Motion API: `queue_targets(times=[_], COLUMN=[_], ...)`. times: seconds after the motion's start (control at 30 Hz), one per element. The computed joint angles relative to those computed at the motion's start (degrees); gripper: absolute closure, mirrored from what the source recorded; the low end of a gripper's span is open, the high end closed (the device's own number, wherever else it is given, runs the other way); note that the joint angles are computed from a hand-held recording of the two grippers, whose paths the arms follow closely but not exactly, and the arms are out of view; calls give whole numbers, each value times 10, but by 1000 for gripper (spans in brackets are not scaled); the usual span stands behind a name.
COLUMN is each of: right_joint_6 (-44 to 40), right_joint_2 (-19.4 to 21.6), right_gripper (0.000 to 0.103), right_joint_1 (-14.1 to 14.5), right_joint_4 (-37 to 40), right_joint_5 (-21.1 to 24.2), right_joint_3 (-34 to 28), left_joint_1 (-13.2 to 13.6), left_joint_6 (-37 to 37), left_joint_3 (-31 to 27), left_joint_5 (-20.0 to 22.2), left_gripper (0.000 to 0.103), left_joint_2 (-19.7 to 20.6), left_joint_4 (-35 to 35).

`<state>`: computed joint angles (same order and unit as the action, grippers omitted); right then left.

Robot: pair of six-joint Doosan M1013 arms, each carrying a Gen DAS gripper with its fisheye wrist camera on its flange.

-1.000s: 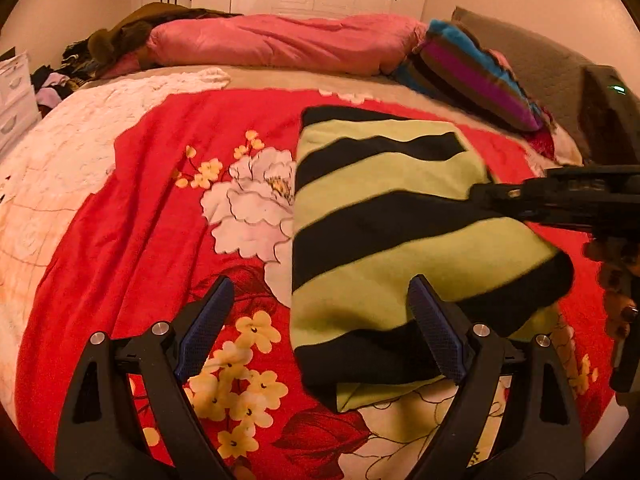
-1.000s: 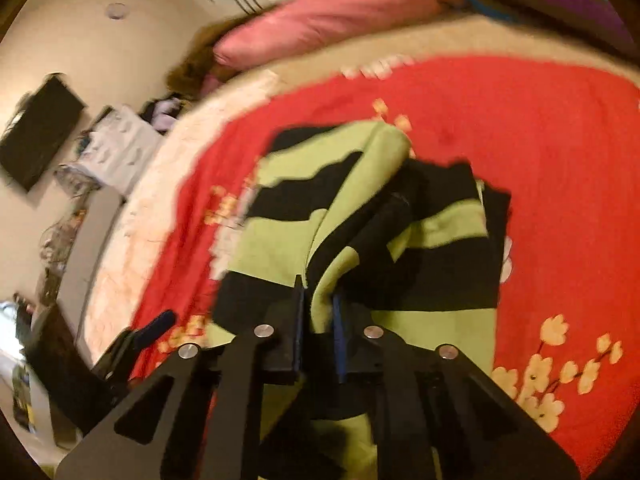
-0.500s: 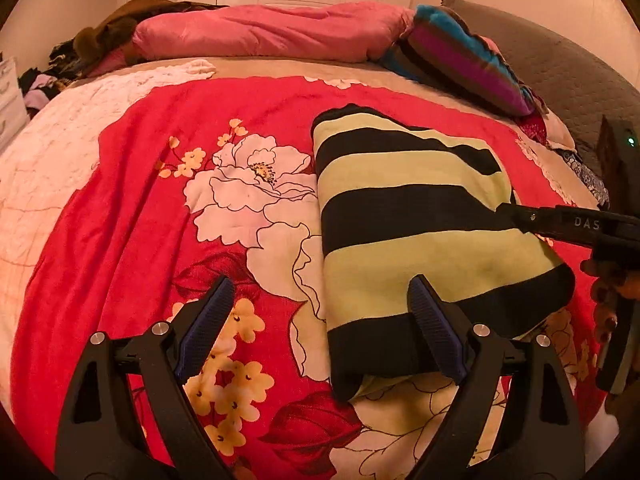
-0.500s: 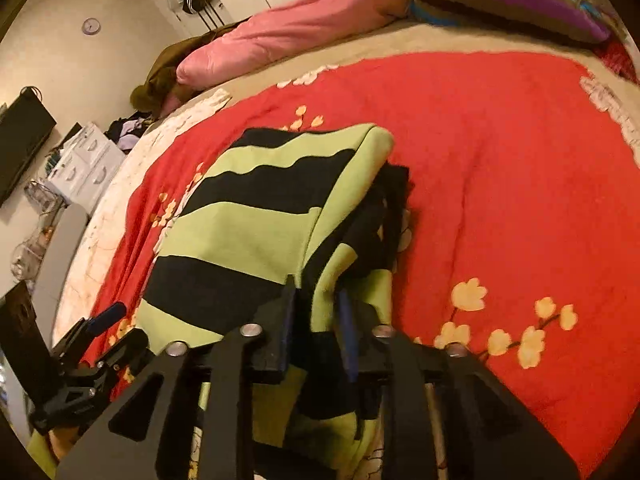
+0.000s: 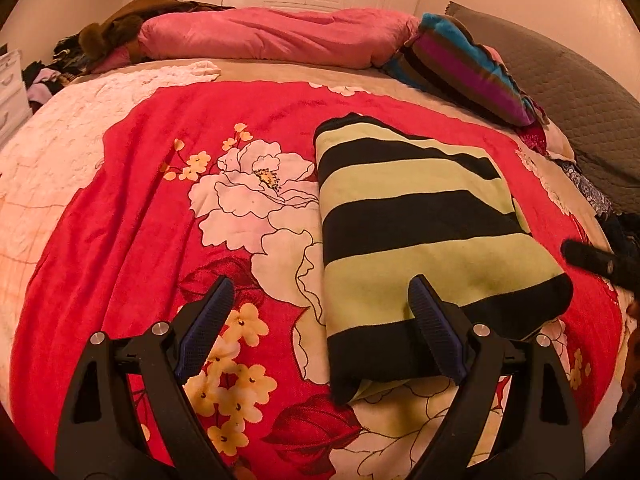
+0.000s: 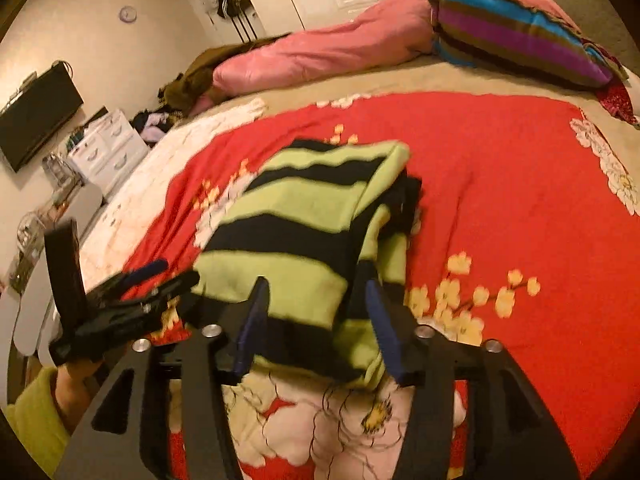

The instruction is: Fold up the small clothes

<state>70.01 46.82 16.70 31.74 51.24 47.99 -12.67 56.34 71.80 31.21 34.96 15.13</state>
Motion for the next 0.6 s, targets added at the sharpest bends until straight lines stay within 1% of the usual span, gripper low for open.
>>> queue_targets(times=[0.03, 0.07, 0.1, 0.2, 0.23, 0.27, 0.3, 0.33, 0.37, 0.43, 0.5, 0.57, 0.6], right_joint_6=[9, 25, 42, 70, 71, 66, 59, 58, 49, 41, 58, 86, 93], right_joint_2=[1, 4, 6, 14, 19, 24, 28, 25, 20, 14, 18, 28, 29], right_gripper=[50, 45, 43, 41, 53, 83, 84, 84, 84, 85, 84, 80, 80], right_joint_1=[1, 1, 2, -1, -3, -5, -6, -4, -2, 1, 0, 0, 0], right_joint_4=[-6, -16, -25, -21, -11, 1, 14, 7, 6, -6, -17, -30, -31], right_joint_5=[3, 8, 13, 30, 39, 52, 65, 59, 48, 35, 41, 56, 57], right_joint_3=[1, -2, -3, -8, -11, -17, -23, -19, -13, -4, -7, -18, -17], left_joint_1=[0, 0, -1, 0, 1, 2, 2, 3, 3, 4, 3, 3, 3], left_joint_6=[1, 3, 3, 13, 16, 24, 30, 37, 39, 54, 64, 75, 78], left_joint_3=[-1, -2, -2, -7, -8, -11, -13, -13, -12, -11, -15, -21, -23], left_joint_5=[2, 5, 7, 16, 18, 25, 28, 30, 28, 22, 30, 46, 50], left_gripper=[21, 21, 21, 21, 21, 21, 21, 22, 29, 38, 38, 38, 38], left_joint_2=[1, 1, 1, 5, 5, 8, 9, 9, 7, 5, 8, 13, 14], left_joint_4=[0, -2, -2, -15, -21, -33, -39, -46, -49, -65, -71, -82, -86])
